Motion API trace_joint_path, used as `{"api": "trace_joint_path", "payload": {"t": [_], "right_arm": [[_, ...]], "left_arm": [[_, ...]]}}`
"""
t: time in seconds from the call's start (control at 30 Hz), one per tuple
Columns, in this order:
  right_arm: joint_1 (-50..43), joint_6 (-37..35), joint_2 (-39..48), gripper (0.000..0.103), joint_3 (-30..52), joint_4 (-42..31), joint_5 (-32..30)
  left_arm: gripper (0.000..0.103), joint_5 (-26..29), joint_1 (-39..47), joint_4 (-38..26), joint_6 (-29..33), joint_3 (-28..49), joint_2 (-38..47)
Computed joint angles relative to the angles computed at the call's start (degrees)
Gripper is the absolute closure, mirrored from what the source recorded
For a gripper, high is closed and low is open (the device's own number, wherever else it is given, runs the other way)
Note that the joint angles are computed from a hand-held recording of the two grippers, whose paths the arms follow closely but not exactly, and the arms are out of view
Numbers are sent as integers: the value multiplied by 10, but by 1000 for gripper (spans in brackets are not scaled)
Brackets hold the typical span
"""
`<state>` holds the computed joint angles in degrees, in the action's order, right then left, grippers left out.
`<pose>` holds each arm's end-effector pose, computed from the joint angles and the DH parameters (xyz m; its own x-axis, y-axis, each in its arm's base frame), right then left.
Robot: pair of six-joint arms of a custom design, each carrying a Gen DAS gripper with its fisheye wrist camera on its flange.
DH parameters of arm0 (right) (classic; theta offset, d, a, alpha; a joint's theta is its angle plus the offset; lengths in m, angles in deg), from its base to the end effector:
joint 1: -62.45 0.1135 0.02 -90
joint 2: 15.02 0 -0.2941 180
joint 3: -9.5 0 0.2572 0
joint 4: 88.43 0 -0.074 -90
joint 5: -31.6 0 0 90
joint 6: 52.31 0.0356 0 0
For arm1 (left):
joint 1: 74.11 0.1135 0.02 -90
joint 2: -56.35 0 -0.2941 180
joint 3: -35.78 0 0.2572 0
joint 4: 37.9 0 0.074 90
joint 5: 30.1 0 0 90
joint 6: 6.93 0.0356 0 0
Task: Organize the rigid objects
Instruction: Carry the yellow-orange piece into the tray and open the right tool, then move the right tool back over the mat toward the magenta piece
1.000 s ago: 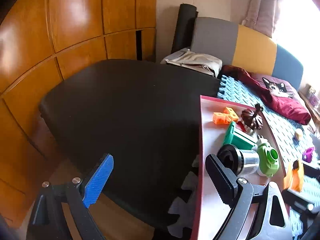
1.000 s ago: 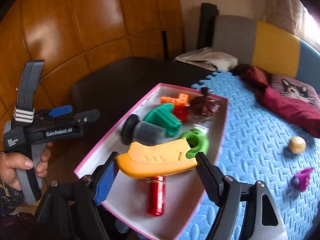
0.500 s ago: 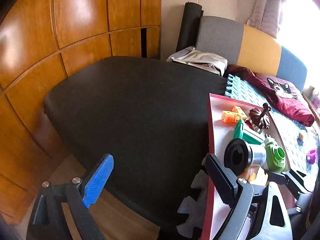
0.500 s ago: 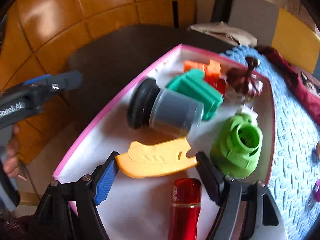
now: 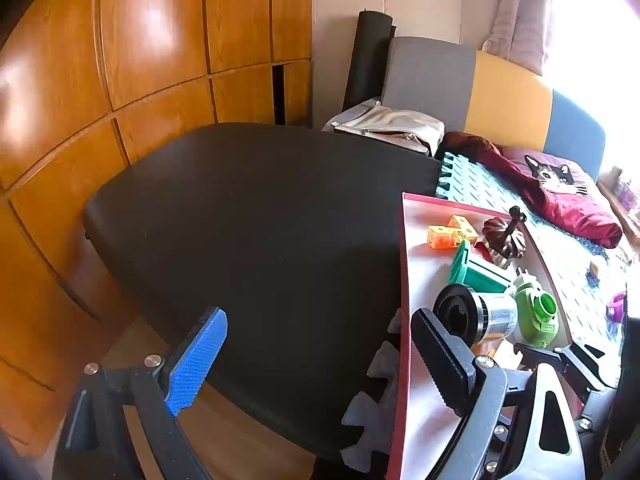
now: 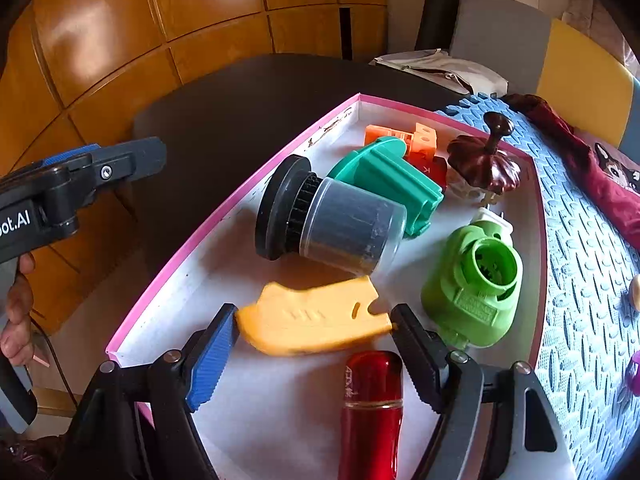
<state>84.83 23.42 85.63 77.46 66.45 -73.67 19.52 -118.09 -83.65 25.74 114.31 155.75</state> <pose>0.3187 0.1414 0.1719 -0.6359 -0.5190 -0.5712 -0.6746 0.7333 0.0847 0.2668 -0.2254 0.2192 -0.6461 -0.2676 -0.7148 -0.3703 0.9288 -0.0130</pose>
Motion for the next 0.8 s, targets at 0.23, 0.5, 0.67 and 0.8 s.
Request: {"api": "trace_joint_path", "payload": {"t": [0.23, 0.5, 0.67, 0.8], "right_arm": [[-3, 4, -18, 24, -12, 15, -3], [-16, 4, -66, 24, -37, 38, -17], [-37, -3, -100, 24, -47, 41, -30], [-67, -20, -121, 24, -45, 33, -38]], "left_arm": [[9, -4, -9, -5, 0, 6, 1], [9, -11, -17, -7, 9, 12, -1], [9, -13, -22, -4, 25, 22, 4], [9, -12, -27, -3, 33, 34, 11]]}}
